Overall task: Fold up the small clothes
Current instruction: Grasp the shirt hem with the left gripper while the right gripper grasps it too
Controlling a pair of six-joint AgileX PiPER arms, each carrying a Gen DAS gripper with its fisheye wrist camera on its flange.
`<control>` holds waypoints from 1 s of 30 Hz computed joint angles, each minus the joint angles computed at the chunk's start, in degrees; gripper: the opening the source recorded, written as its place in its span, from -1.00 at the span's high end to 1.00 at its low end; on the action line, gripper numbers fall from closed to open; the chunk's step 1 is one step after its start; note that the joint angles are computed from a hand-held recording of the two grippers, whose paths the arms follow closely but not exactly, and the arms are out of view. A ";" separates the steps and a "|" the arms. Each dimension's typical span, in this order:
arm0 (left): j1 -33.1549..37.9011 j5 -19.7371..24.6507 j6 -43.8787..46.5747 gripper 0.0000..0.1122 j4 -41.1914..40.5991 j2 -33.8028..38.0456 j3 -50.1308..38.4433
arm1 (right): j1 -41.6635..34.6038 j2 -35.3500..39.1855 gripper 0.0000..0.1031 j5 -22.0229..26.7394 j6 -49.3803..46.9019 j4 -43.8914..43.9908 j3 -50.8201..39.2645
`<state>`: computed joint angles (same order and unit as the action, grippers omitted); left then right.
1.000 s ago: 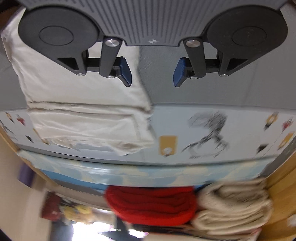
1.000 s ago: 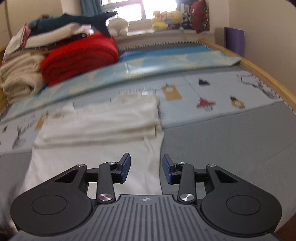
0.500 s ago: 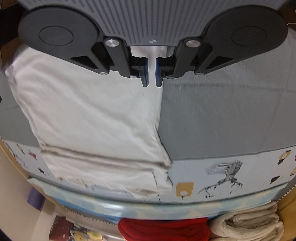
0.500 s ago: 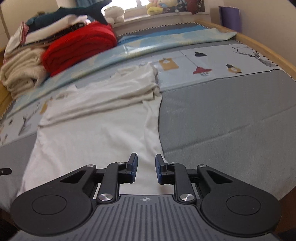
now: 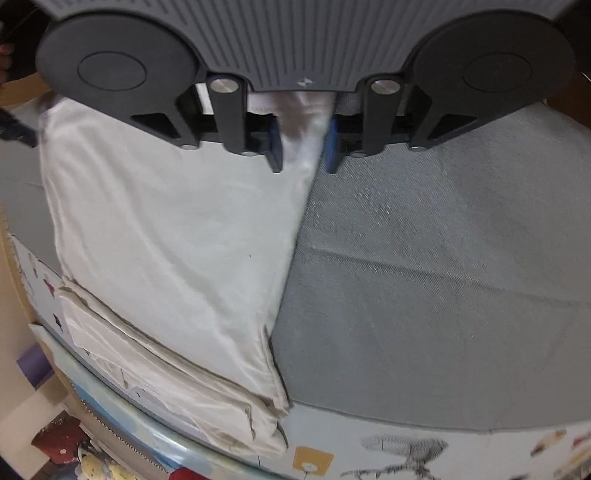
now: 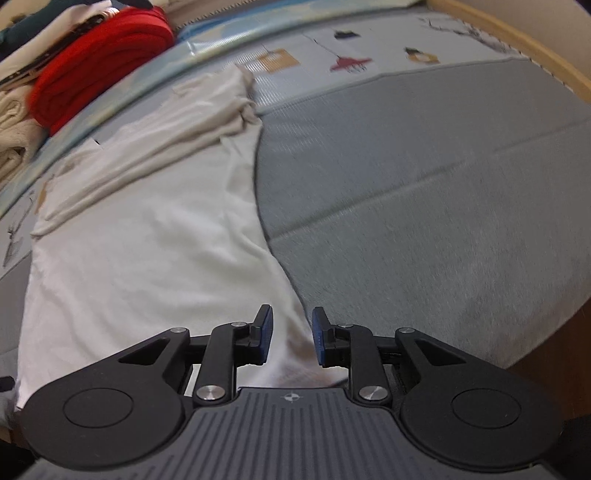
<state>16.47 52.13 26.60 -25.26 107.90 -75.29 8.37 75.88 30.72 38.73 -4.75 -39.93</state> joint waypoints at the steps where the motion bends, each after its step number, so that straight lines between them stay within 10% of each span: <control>1: -0.14 -0.13 -0.82 0.44 0.94 0.14 0.10 | -0.63 0.63 0.48 0.14 -2.23 1.47 0.04; 14: -2.93 -2.49 0.64 0.54 4.10 0.83 1.01 | 4.20 7.45 0.41 4.34 -2.22 -4.26 -3.70; 19: -2.32 -2.28 2.04 0.88 3.34 0.54 1.36 | 3.20 7.37 0.78 3.57 -4.76 -1.72 -3.62; 30: -2.01 -0.23 2.46 0.77 4.00 -1.02 1.86 | 0.94 4.09 0.81 3.04 -7.18 2.74 -2.32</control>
